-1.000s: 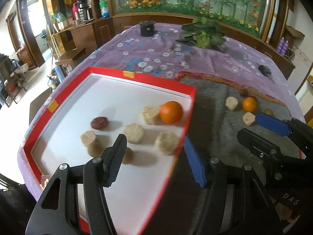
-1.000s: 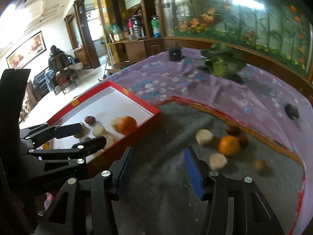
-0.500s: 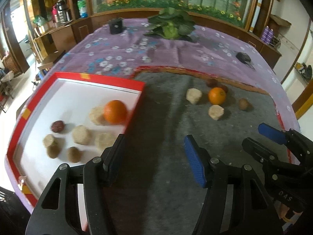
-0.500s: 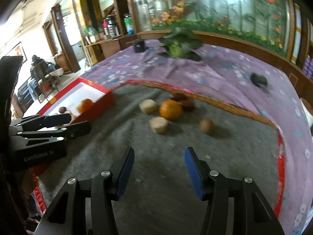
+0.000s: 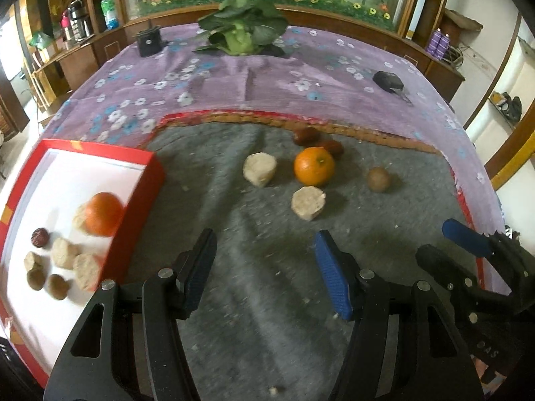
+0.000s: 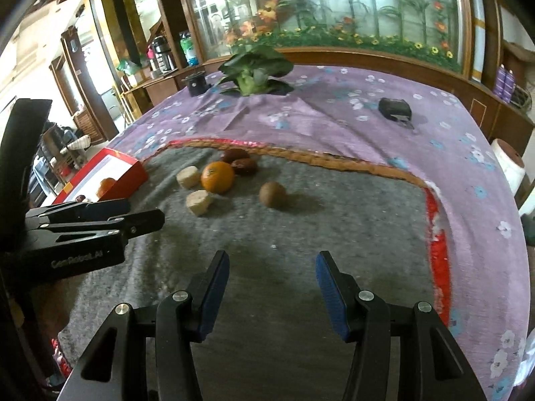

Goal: Organize fruits
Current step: 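Withdraw both grippers from the tray back over the felt, then grasp a pale pastry with the left gripper while the right gripper grasps a kiwi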

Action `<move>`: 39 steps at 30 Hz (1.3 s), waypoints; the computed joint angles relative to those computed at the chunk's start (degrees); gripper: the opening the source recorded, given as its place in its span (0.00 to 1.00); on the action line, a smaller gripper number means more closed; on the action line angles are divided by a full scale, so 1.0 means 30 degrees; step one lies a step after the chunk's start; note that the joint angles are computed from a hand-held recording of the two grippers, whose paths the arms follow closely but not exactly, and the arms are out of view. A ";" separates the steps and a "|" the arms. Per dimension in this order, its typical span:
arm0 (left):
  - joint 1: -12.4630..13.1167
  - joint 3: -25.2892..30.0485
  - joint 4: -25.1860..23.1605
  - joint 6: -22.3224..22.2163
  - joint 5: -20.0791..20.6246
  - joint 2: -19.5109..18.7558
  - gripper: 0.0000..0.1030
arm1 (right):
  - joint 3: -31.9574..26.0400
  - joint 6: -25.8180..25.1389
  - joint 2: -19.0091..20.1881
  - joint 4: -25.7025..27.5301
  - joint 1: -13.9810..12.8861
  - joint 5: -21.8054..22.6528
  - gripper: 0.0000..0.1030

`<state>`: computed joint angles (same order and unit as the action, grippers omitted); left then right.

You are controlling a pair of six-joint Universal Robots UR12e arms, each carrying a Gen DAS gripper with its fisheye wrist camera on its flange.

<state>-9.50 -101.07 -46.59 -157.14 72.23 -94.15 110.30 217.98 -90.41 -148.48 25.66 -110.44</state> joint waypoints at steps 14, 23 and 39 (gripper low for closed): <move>-0.0829 0.0454 -0.0128 -0.0279 0.0514 -0.0624 0.59 | 0.0414 -0.0138 -0.0216 -0.0471 -0.0422 0.0551 0.51; -0.0868 0.0603 -0.0250 -0.0516 0.0563 -0.0889 0.59 | 0.0557 -0.0267 -0.0181 -0.0891 -0.0608 0.0954 0.51; -0.0789 0.0231 0.1407 -0.0206 0.0237 -0.1040 0.38 | 0.0524 -0.0402 -0.0070 -0.1083 -0.0776 0.1360 0.52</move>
